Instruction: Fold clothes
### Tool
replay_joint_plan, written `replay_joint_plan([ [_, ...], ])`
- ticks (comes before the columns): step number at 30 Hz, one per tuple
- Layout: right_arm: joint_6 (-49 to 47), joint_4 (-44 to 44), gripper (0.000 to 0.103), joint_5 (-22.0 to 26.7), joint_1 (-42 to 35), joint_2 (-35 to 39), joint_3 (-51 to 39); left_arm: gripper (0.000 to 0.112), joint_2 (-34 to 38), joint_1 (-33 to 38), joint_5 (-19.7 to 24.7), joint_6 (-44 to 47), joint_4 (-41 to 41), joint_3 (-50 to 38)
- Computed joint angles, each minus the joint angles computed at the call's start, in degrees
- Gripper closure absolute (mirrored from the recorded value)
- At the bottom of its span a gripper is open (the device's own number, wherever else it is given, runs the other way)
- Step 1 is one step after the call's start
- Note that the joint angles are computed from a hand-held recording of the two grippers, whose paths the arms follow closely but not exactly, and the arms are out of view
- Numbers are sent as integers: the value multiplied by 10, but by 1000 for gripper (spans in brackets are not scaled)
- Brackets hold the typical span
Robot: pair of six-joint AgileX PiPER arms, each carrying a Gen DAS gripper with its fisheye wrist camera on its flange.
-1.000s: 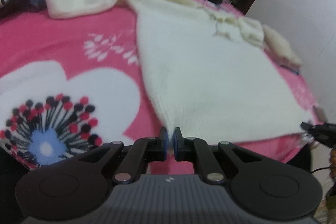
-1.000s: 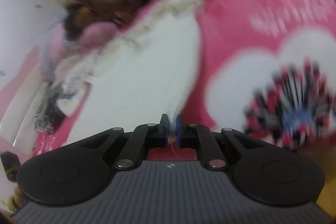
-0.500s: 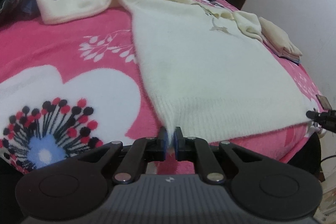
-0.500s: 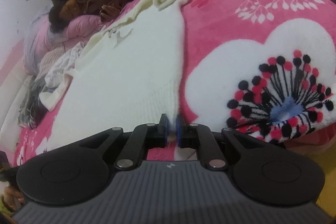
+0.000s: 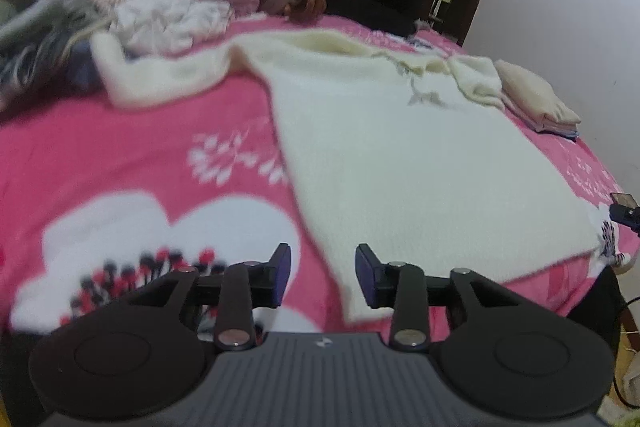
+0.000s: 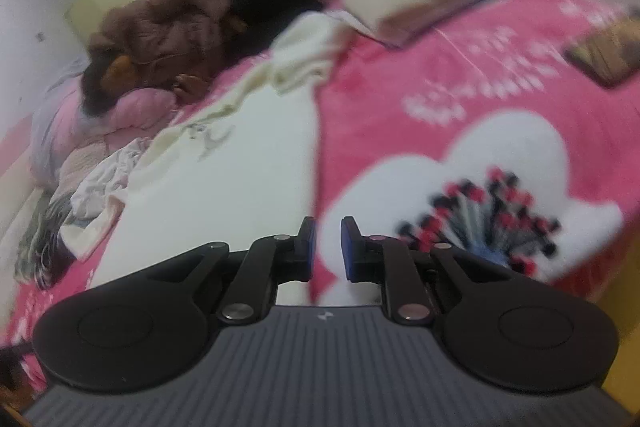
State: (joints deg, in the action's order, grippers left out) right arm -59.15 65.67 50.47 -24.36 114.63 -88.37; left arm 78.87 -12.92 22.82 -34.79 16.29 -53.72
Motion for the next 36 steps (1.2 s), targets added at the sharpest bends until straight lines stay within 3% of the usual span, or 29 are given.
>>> replay_joint_plan([
  [6, -111, 28, 90, -60, 66, -19, 37, 66, 50, -33, -27, -68, 77, -43],
  [9, -140, 21, 90, -87, 102, -14, 38, 66, 98, -58, -18, -104, 119, -79],
  [14, -230, 34, 90, -124, 143, -10, 55, 64, 171, -86, 35, -106, 145, -128],
  [17, -261, 28, 90, -163, 161, -3, 75, 61, 175, -97, 33, -144, 188, -119],
  [19, -318, 75, 89, -177, 162, -10, 102, 61, 174, -97, 28, -153, 194, -114],
  [36, -293, 87, 89, -157, 152, -3, 104, 57, 180, -94, 30, -151, 188, -122],
])
